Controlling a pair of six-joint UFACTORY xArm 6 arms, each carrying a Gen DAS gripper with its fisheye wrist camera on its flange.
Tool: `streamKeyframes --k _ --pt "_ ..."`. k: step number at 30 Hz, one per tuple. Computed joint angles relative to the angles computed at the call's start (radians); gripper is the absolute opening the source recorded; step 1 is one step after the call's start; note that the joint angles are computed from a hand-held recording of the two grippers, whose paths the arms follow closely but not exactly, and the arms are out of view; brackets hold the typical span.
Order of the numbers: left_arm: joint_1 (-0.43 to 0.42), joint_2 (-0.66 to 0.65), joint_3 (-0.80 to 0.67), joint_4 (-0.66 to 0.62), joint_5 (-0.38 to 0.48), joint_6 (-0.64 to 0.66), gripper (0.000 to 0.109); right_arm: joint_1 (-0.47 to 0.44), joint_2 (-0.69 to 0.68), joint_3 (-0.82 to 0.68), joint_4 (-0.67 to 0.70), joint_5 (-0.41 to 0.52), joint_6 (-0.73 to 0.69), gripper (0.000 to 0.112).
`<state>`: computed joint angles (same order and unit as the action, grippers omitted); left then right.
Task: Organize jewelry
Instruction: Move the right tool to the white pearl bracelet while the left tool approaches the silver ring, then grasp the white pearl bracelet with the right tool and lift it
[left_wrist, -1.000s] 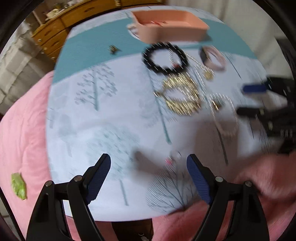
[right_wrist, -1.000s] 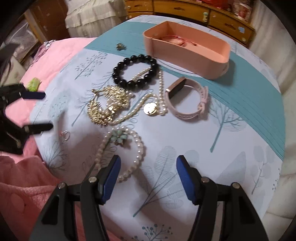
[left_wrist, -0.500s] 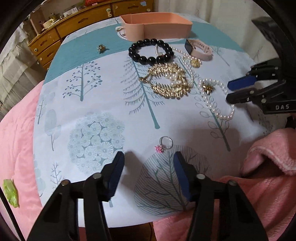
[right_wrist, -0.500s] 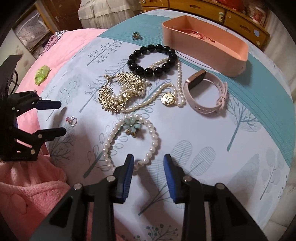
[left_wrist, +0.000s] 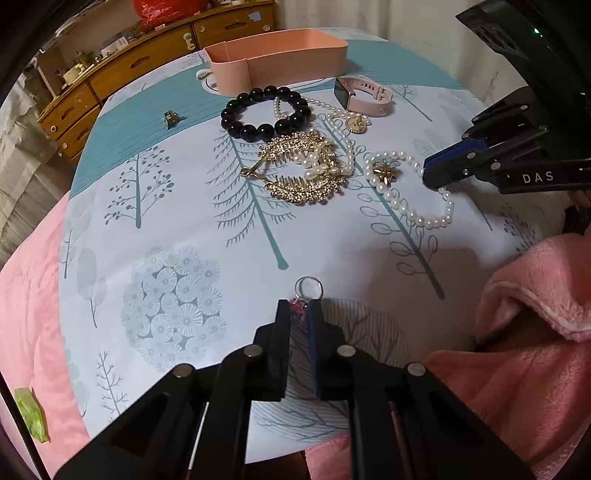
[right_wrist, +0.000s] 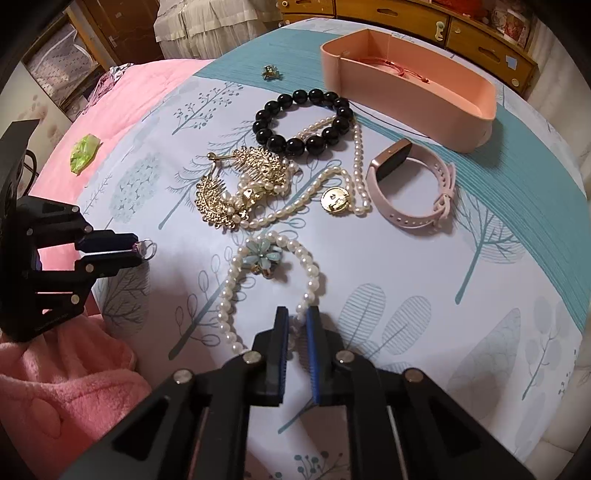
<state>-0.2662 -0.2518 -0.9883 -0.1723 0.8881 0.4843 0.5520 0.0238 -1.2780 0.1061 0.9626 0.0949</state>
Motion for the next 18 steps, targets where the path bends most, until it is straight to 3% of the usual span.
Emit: streamKeyframes --k 15,17,18 --pt "0.014 0.016 -0.024 -0.020 0.017 0.069 0.003 -0.027 -0.062 -0.026 -0.054 -0.082 0.050 0.007" --pt "0.010 0.018 -0.025 -0.008 0.018 0.063 0.009 -0.029 -0.066 -0.038 -0.065 -0.086 0.058 0.007" --pt "0.013 0.019 -0.028 -0.024 0.025 0.074 0.020 -0.027 -0.064 -0.051 -0.073 -0.081 0.067 0.007"
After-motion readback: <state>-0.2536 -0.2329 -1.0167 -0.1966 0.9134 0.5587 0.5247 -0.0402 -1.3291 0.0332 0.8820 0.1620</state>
